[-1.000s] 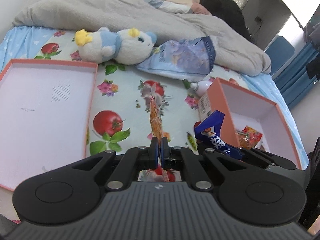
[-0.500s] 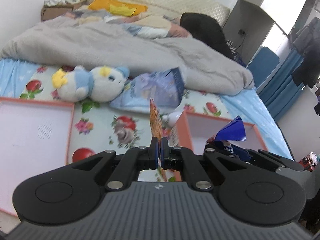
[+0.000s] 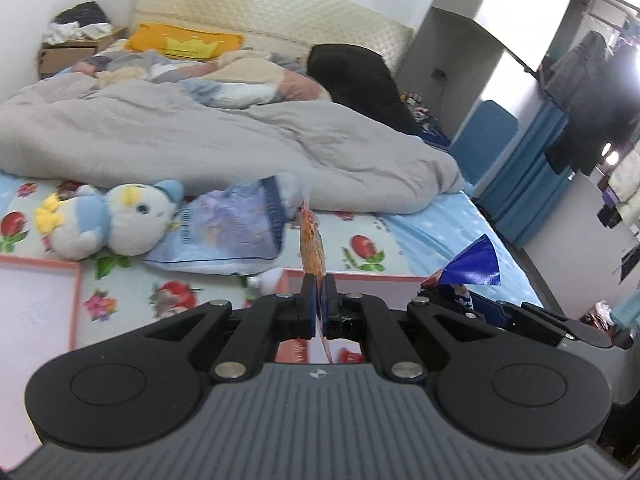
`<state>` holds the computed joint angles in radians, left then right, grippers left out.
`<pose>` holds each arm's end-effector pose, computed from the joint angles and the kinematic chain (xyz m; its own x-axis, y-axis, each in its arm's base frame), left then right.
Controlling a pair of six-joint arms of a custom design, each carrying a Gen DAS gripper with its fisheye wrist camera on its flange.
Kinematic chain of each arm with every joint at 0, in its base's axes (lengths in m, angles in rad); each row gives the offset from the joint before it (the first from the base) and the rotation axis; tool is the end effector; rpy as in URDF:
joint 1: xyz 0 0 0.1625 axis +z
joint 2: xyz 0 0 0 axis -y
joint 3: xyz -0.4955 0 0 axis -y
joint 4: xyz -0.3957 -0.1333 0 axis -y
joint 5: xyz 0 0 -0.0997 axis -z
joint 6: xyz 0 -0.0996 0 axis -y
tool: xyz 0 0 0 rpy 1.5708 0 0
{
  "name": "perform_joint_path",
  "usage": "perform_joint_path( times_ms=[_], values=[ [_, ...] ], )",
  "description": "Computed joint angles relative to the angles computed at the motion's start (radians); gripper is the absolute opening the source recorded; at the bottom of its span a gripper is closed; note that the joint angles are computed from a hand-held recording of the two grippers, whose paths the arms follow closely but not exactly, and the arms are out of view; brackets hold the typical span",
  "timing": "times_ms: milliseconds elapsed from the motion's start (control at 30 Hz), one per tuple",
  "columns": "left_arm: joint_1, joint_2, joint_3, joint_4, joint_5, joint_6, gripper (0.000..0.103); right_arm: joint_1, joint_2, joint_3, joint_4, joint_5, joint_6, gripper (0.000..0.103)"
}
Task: Organize snacks
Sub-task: 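Carry both held packets over the pink box with both tools, then open both tools to drop the packets into the pink box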
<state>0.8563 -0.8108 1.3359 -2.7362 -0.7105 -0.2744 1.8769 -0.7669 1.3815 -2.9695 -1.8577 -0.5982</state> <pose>-0.3681 -0.7430 0.3308 -0.9023 -0.0821 -0.4233 0.2919 0.6062 -0.7398 0.3468 -0.7484 0.2809 -0.6853 -0.4616 0.5633 -0.7253 0.5024 -0.4707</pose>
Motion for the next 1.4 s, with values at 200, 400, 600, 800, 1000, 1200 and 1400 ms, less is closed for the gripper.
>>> perform_joint_path(
  times_ms=[200, 400, 600, 800, 1000, 1200, 1400],
  values=[
    [0.015, 0.095, -0.122, 0.088, -0.067, -0.002, 0.003, -0.036, 0.004, -0.037, 0.019, -0.034, 0.004, 0.029],
    [0.038, 0.178, -0.219, 0.188, -0.111, -0.015, 0.003, -0.072, 0.007, -0.045, 0.038, -0.078, 0.013, 0.029],
    [0.066, 0.243, -0.301, 0.302, -0.135, -0.046, 0.003, -0.108, 0.016, -0.051, 0.076, -0.105, 0.020, 0.029],
    [0.082, 0.277, -0.336, 0.388, -0.136, -0.076, 0.003, -0.139, 0.033, -0.059, 0.094, -0.129, 0.021, 0.029],
    [0.090, 0.285, -0.347, 0.429, -0.129, -0.098, 0.004, -0.161, 0.036, -0.059, 0.120, -0.131, 0.047, 0.030],
    [0.083, 0.277, -0.353, 0.467, -0.098, -0.142, 0.019, -0.163, 0.026, -0.063, 0.145, -0.123, 0.107, 0.063],
    [0.059, 0.229, -0.288, 0.393, -0.067, -0.120, 0.046, -0.144, -0.006, -0.032, 0.080, -0.108, 0.082, 0.068]
  ],
)
